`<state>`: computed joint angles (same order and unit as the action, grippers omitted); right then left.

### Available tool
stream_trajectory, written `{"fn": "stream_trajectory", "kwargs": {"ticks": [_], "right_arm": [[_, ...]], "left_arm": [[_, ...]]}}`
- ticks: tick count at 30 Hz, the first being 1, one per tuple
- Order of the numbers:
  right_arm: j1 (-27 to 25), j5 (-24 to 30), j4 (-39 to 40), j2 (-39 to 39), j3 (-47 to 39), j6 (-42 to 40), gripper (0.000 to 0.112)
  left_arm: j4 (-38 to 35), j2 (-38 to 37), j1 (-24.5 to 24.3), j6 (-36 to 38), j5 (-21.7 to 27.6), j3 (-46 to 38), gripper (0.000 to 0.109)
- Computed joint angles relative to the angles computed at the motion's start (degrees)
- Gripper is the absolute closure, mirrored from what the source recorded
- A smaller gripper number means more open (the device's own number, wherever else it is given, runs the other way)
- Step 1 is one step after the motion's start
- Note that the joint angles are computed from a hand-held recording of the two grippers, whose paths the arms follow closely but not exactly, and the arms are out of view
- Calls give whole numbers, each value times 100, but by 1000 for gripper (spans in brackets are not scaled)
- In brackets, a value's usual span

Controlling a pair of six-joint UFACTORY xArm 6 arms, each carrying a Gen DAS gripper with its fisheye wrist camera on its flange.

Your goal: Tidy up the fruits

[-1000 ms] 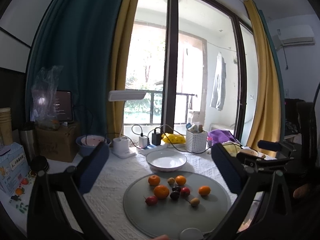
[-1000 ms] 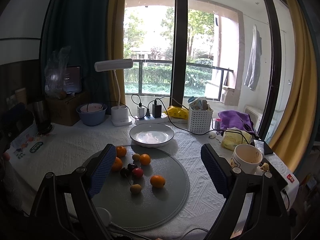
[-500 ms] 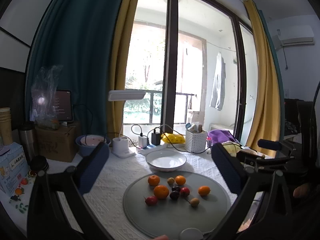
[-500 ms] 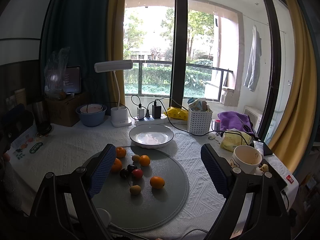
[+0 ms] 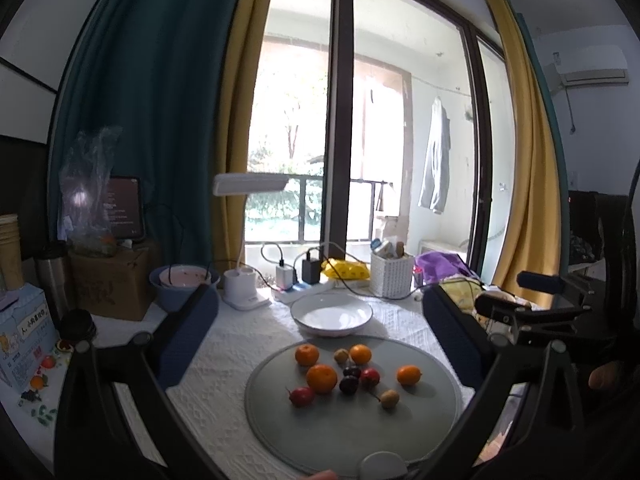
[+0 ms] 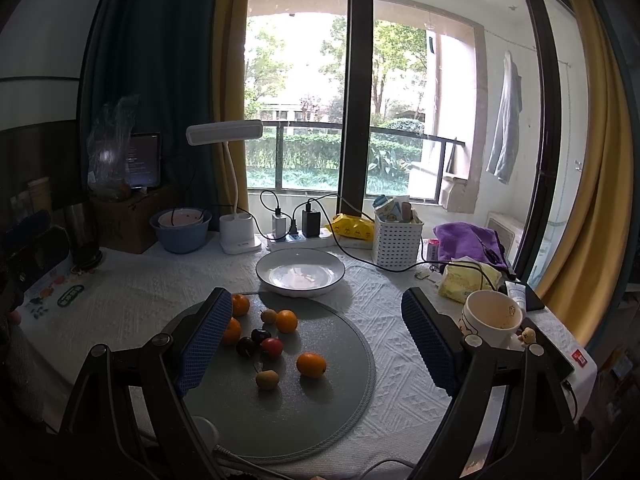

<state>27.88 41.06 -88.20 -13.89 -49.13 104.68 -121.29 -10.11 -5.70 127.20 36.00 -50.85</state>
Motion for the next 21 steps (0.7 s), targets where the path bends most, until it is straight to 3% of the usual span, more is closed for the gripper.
{"fn": "stream_trajectory", "kwargs": {"ticks": [10, 21], "right_arm": [[-494, -585, 237, 288, -6, 31, 24], [-1108, -1506, 759, 1146, -396, -380, 24]], "left_arm": [[636, 695, -461, -503, -741, -532, 6], [1701, 1812, -861, -1596, -1446, -1343, 6]]}}
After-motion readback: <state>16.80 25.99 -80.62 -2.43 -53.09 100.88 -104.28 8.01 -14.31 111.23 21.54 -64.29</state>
